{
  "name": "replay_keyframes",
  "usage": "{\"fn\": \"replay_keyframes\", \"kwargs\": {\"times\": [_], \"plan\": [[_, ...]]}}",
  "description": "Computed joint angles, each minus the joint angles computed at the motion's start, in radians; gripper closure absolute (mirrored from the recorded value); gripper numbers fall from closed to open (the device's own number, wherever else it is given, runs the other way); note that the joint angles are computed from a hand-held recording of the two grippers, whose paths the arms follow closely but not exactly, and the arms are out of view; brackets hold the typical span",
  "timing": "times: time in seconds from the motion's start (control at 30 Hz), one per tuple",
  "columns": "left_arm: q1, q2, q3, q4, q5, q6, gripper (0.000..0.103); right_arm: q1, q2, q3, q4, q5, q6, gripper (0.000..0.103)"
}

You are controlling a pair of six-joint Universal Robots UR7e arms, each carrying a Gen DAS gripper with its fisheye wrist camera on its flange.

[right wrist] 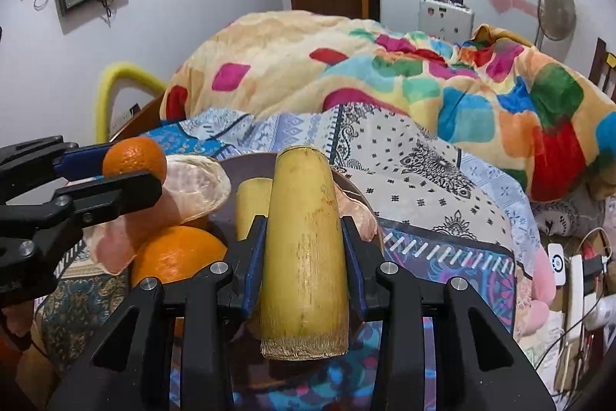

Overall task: Organize fruits
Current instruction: 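Lower the mandarin and yellow fruit onto the brown plate and open both tools, then reach the right tool to a small brown date and close on it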

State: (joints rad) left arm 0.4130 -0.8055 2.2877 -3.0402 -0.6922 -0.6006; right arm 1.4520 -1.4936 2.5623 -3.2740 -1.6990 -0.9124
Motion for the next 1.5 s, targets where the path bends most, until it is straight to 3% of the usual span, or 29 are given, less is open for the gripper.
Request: {"fn": "replay_keyframes", "kwargs": {"times": [0.23, 0.5, 0.87, 1.0, 1.23, 1.5], "plan": [[0.024, 0.025, -0.028, -0.011, -0.022, 0.027, 0.066, 0.025, 0.010, -0.001, 0.001, -0.043, -0.015, 0.069], [0.029, 0.053, -0.053, 0.009, -0.025, 0.029, 0.067, 0.026, -0.038, 0.023, 0.005, -0.025, -0.044, 0.062], [0.032, 0.056, -0.066, 0.030, -0.036, 0.020, 0.064, -0.047, -0.176, 0.100, 0.000, 0.030, -0.127, 0.059], [0.009, 0.051, -0.052, 0.037, -0.018, 0.004, 0.055, -0.069, -0.240, 0.105, 0.068, 0.071, -0.116, 0.059], [-0.054, 0.006, -0.007, 0.077, 0.007, -0.057, 0.054, -0.100, -0.341, 0.136, 0.091, 0.113, -0.127, 0.059], [-0.159, -0.045, 0.065, 0.168, 0.051, -0.191, 0.044, -0.184, -0.488, 0.177, 0.193, 0.161, -0.159, 0.059]]}}
